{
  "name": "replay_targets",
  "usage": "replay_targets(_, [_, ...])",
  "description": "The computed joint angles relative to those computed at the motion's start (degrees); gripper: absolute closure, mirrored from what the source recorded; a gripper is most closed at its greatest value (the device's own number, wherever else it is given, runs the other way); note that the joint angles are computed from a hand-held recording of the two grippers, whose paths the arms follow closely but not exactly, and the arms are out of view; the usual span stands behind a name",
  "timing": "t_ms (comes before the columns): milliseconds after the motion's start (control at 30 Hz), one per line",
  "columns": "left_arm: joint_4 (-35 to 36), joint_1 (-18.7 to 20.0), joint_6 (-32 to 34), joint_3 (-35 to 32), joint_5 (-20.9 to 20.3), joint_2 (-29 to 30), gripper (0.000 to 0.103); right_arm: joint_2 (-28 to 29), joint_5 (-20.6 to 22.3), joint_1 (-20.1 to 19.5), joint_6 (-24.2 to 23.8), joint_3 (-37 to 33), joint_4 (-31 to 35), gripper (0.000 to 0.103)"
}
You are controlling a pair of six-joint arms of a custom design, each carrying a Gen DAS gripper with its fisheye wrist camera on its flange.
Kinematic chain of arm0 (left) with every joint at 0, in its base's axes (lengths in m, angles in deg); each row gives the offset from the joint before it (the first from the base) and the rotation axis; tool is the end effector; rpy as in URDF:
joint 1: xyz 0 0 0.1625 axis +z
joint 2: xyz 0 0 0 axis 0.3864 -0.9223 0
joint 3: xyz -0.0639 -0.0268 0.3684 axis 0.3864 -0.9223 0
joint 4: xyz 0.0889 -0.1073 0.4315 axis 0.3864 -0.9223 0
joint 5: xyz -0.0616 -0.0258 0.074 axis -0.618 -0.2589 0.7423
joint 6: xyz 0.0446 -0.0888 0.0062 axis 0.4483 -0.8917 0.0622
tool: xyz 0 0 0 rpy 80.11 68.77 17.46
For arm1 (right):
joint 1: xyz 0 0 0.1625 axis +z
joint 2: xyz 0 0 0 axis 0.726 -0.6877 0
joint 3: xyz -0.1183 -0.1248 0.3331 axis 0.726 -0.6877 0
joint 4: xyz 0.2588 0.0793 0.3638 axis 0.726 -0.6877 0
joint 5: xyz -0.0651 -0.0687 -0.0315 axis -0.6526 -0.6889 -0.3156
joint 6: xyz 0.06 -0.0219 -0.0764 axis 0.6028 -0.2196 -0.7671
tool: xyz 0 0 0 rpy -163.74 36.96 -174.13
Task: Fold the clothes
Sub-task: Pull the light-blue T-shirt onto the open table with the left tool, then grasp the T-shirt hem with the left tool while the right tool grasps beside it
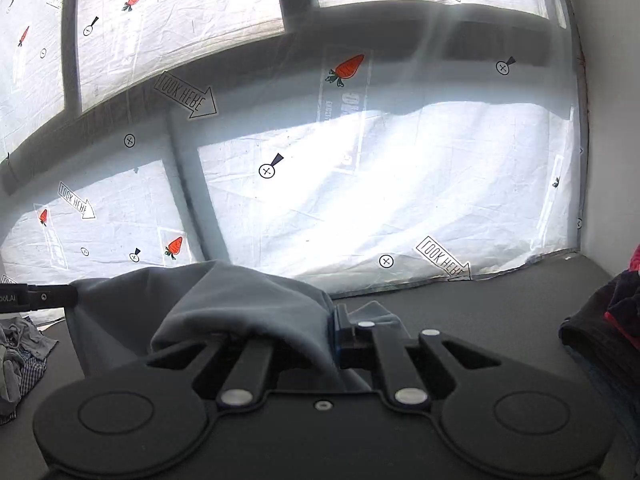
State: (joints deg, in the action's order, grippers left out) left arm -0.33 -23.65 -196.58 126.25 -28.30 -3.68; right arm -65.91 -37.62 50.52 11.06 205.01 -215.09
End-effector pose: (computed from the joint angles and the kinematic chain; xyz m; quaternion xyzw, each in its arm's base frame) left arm -0.4241 -0.2182 0.2299 0.1075 0.7357 -0.5815 0.3303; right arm 0.1690 -0.3014 0.3656 0.3356 -0.8095 0.4600 0.1432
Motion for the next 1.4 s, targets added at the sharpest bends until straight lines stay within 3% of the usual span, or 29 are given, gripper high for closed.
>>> replay_targets(67, [9.3,-2.1,-6.8,-3.1,-0.6,1.5,0.102,-1.0,1.7,3.0,-3.2,-0.5,-1.5,0.093])
replay_targets(133, [9.3,-3.1,-6.3,-2.9,-3.7,1.4,0.102,-3.2,1.9,4.6,-6.3,-0.6,1.6,0.093])
replay_targets(267, [-8.5,-2.9,7.2,6.6,-17.6,-3.7,0.101,-9.6,-2.3,1.7,-8.8,1.8,19.4,0.091])
replay_targets(367, [-21.6,-1.8,14.1,16.3,-32.3,-7.1,0.101,-11.0,-12.3,-2.9,-10.5,5.2,31.0,0.088])
replay_targets(433, [-25.5,-2.1,15.2,20.0,-38.8,-8.2,0.099,-12.1,-17.8,-6.6,-7.2,7.4,36.9,0.086])
replay_targets(500, [-27.1,-3.3,14.5,22.3,-42.8,-9.8,0.097,-13.1,-18.6,-9.3,-2.1,6.9,41.9,0.08])
replay_targets(533, [-27.1,-4.6,12.6,23.3,-43.2,-12.0,0.097,-14.3,-17.7,-10.1,-0.9,6.4,42.7,0.074])
replay_targets(567, [-26.2,-5.3,11.4,23.5,-42.4,-13.5,0.097,-15.5,-16.9,-10.2,0.0,6.0,42.4,0.059])
replay_targets(600, [-25.4,-5.9,10.7,23.5,-41.8,-14.2,0.097,-16.4,-16.4,-10.0,0.5,5.7,42.1,0.05])
replay_targets(667, [-23.5,-7.2,10.8,22.6,-39.8,-13.8,0.096,-17.1,-15.0,-10.1,0.3,4.7,41.9,0.05])
replay_targets(767, [-24.2,-6.3,16.0,21.6,-35.1,-12.8,0.093,-18.1,-13.9,-11.3,-0.7,4.5,42.1,0.05])
replay_targets(933, [-33.8,-3.6,28.2,22.5,-29.9,-11.2,0.086,-19.8,-12.4,-12.3,-1.1,4.4,43.2,0.05])
replay_targets(1067, [-44.0,-0.1,37.9,24.3,-29.9,-8.5,0.084,-21.6,-8.8,-14.2,-1.2,3.5,45.5,0.05])
replay_targets(1167, [-48.0,2.0,43.1,25.1,-30.8,-5.7,0.078,-23.1,-7.0,-16.3,-2.5,3.3,46.3,0.048])
replay_targets(1300, [-50.9,4.4,49.6,25.9,-32.2,-4.3,0.076,-21.6,-11.0,-16.7,-5.3,5.2,39.9,0.048])
replay_targets(1400, [-50.5,5.5,53.2,26.0,-32.8,-4.1,0.069,-18.5,-13.6,-17.7,-9.9,6.7,33.7,0.048])
